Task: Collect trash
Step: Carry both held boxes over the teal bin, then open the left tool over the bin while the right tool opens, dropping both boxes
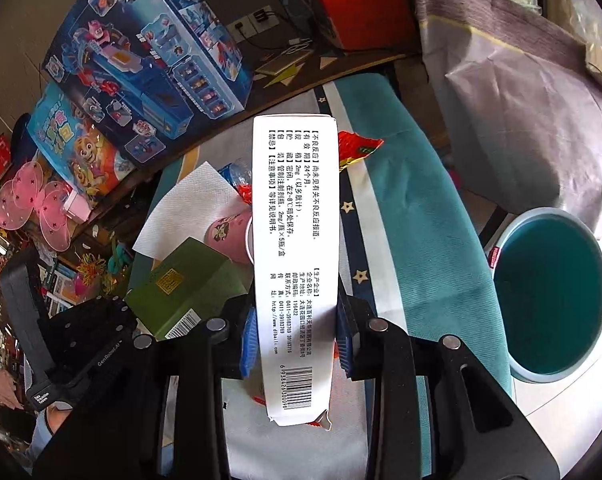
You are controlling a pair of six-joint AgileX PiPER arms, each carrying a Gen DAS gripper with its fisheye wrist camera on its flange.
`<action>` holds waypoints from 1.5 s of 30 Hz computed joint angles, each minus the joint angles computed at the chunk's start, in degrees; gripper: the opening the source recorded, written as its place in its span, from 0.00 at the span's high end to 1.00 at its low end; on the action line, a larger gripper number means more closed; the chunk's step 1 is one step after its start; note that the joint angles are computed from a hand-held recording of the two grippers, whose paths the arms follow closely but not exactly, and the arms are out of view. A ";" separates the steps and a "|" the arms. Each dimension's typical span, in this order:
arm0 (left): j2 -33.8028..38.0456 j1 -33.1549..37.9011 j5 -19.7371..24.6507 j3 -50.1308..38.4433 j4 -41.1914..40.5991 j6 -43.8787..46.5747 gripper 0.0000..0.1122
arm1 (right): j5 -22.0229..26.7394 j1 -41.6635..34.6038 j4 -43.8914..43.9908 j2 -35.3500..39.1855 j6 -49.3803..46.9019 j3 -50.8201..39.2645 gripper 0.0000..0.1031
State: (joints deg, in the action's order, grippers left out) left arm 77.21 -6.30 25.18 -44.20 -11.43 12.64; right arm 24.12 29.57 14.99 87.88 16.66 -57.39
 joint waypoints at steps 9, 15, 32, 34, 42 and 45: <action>2.38 -12.52 2.40 -9.53 3.87 -7.95 0.96 | -0.20 -13.86 4.75 -11.03 -8.33 9.32 0.71; 15.37 -25.17 3.47 -22.91 7.34 -12.96 0.96 | 2.48 -32.18 12.36 -15.22 -21.53 14.52 0.71; 53.17 -38.27 20.33 -65.36 7.56 -14.22 0.81 | 2.67 -54.17 29.43 0.22 -47.48 15.83 0.71; 54.70 -38.57 20.87 -66.51 8.64 -15.04 0.72 | 2.57 -54.21 29.52 1.62 -47.76 15.38 0.71; 53.77 -37.82 19.03 -64.66 9.89 -16.08 0.47 | 1.48 -54.61 30.16 5.22 -48.82 14.96 0.71; 52.62 -37.67 18.25 -63.14 10.09 -16.86 0.42 | 1.11 -54.34 29.82 6.20 -48.29 14.99 0.71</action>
